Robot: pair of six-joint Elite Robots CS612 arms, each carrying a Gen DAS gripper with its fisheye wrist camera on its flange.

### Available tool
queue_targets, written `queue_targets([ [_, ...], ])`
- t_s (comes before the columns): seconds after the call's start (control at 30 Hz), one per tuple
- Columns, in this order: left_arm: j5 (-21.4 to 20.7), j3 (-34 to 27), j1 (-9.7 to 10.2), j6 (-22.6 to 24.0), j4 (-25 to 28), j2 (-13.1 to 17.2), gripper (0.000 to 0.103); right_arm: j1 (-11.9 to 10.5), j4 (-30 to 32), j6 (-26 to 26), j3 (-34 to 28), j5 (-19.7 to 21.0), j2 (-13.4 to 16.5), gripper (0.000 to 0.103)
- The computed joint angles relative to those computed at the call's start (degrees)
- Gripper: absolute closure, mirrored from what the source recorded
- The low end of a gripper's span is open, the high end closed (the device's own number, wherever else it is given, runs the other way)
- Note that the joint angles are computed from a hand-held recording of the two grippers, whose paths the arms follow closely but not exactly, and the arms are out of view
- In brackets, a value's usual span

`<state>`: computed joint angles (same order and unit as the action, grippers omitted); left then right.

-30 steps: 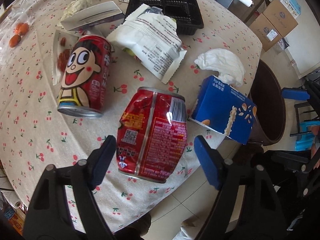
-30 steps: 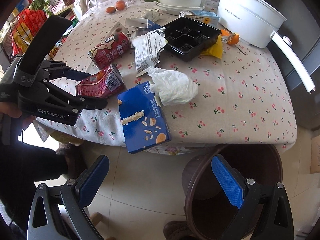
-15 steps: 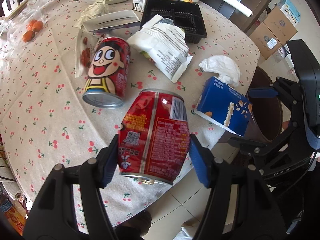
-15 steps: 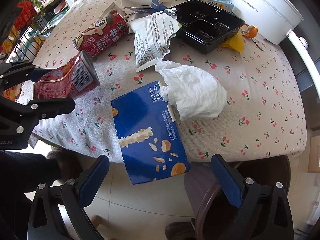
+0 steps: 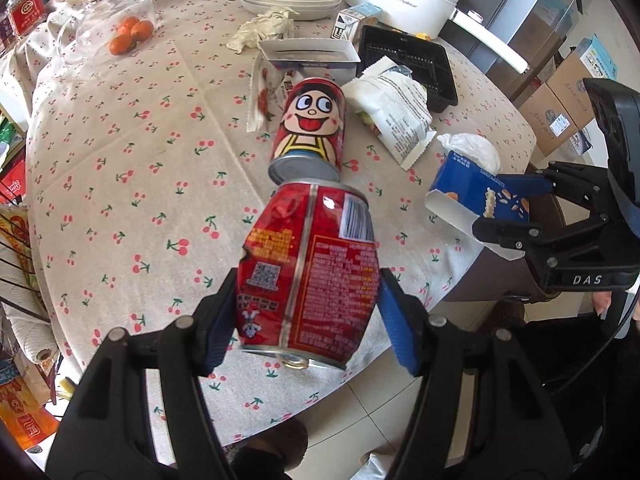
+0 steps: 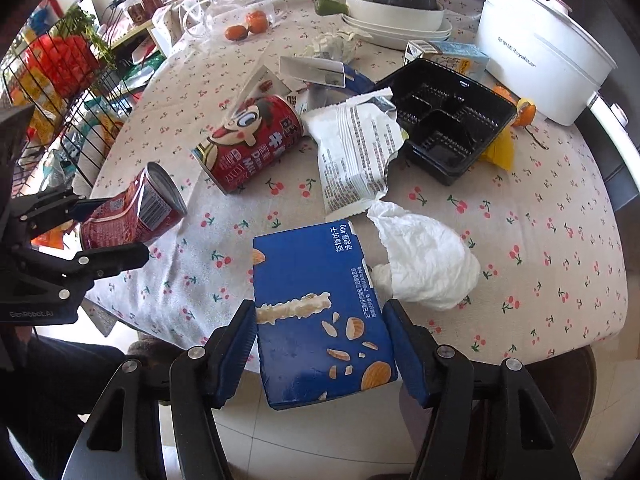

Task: Collect trash
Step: 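Carry the red can and blue box over the bin and open both tools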

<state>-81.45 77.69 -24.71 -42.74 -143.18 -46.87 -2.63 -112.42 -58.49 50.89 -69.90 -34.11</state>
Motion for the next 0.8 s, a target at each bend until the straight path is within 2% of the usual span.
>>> queue_targets([
  [0.2, 0.90, 0.80, -0.20, -0.60, -2.30, -0.45, 0.036, -1.04, 1.15, 1.36, -1.36, 6.13, -0.01, 0.038],
  [0.43, 1.05, -0.14, -0.58, 0.20, -3.47, -0.05, 0.036, -2.92, -2.34, 4.35, 1.38, 11.65, -2.27, 0.038],
  [0.57, 1.01, -1.72, -1.00, 1.42, -4.07, 0.71, 0.036, -4.32, -4.27, 6.37, 1.20, 12.55, -2.37, 0.038],
  [0.8, -0.71, -6.87, -2.15, 5.12, -4.42, 3.25, 0.036, -7.99, -7.14, 11.75, 0.32, 11.74, -1.83, 0.038],
])
